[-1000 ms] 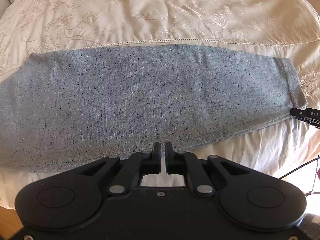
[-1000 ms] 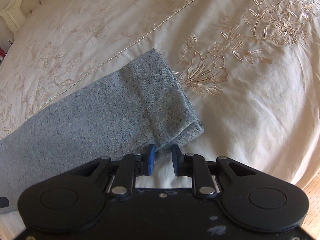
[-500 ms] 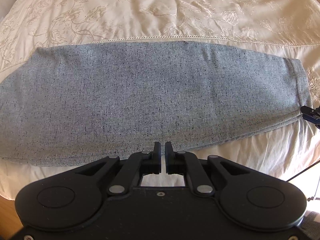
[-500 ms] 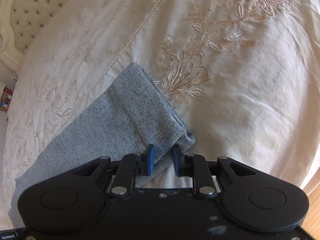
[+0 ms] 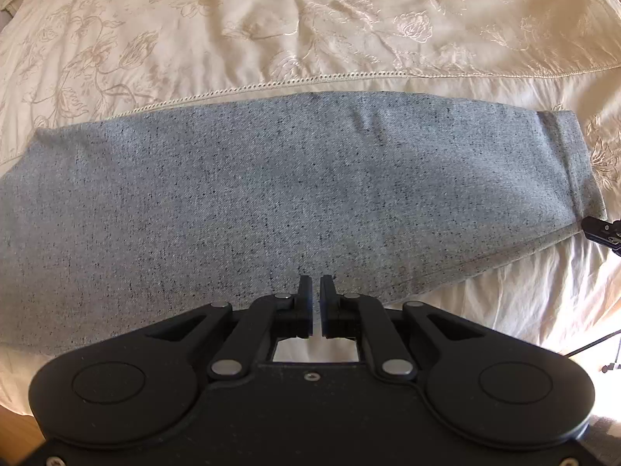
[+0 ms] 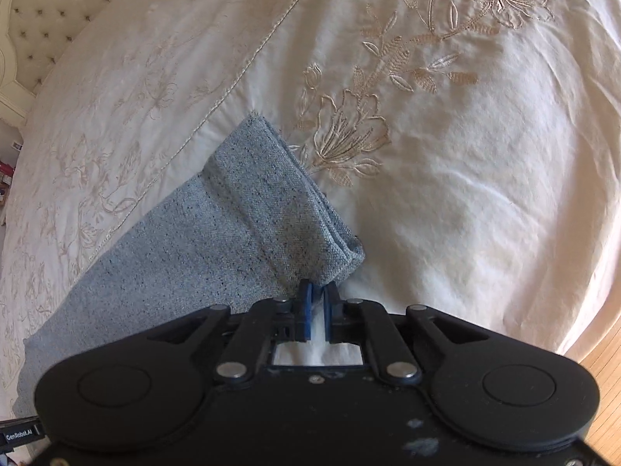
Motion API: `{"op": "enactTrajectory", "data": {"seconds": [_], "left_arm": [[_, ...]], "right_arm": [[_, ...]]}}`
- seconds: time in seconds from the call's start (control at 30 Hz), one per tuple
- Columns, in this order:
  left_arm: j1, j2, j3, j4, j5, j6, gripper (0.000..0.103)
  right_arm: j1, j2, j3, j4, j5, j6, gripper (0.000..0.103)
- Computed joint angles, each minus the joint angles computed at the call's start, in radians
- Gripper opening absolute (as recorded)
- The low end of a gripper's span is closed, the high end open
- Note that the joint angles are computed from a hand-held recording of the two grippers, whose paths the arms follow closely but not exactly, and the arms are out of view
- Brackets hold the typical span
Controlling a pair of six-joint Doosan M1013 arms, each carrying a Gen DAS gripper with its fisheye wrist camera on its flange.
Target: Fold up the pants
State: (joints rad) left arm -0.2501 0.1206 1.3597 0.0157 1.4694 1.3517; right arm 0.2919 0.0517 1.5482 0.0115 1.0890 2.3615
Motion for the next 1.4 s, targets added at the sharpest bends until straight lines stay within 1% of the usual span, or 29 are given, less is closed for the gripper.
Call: {"op": "enactTrajectory", "data": {"seconds": [0.07, 0.1, 0.23, 0.4, 0.57, 0.73, 0.8, 0.83, 0.87, 0.97, 1.1, 1.23, 1.3, 1.4], "left_arm": [[-0.005, 0.003, -0.006, 0.001, -0.003, 0.000, 0.013], [-0.006, 0.005, -0.007, 0.002, -0.001, -0.001, 0.013], [-0.006, 0.009, -0.005, 0.000, 0.015, -0.012, 0.013], [-0.004, 0.011, -0.007, 0.006, 0.032, -0.030, 0.013], [0.001, 0.020, -0.018, 0.014, 0.037, -0.045, 0.013], [0.003, 0.041, -0.042, 0.018, 0.028, -0.041, 0.013], [0.006, 0.058, -0.060, 0.017, 0.022, -0.044, 0.013], [0.008, 0.066, -0.068, 0.014, 0.019, -0.046, 0.013], [0.012, 0.077, -0.079, 0.009, 0.016, -0.050, 0.013], [0.022, 0.112, -0.112, -0.005, 0.003, -0.069, 0.013], [0.033, 0.165, -0.155, -0.020, -0.013, -0.100, 0.013], [0.044, 0.219, -0.184, -0.044, -0.001, -0.126, 0.013], [0.042, 0.240, -0.188, -0.032, 0.001, -0.120, 0.012], [0.033, 0.247, -0.190, -0.004, -0.028, -0.101, 0.011]], "right_arm": [[0.001, -0.011, 0.003, -0.019, -0.016, 0.004, 0.040], [-0.003, -0.016, 0.006, -0.019, -0.024, -0.001, 0.041], [-0.028, -0.006, 0.015, 0.018, 0.005, -0.016, 0.041], [-0.054, 0.000, 0.035, 0.088, -0.053, -0.062, 0.041], [-0.080, 0.032, 0.021, 0.155, -0.067, -0.108, 0.042], [-0.117, 0.026, 0.050, 0.256, -0.104, -0.143, 0.042], [-0.126, 0.020, 0.057, 0.279, -0.100, -0.178, 0.036], [-0.129, 0.017, 0.059, 0.288, -0.095, -0.195, 0.027], [-0.135, 0.014, 0.061, 0.308, -0.088, -0.216, 0.012], [-0.129, 0.005, 0.053, 0.296, -0.082, -0.234, 0.012], [-0.103, 0.022, 0.015, 0.229, -0.038, -0.256, 0.012], [-0.103, 0.036, 0.003, 0.226, -0.025, -0.257, 0.012], [-0.105, 0.041, -0.001, 0.233, -0.020, -0.269, 0.013], [-0.104, 0.053, -0.014, 0.232, -0.005, -0.294, 0.019]]}}
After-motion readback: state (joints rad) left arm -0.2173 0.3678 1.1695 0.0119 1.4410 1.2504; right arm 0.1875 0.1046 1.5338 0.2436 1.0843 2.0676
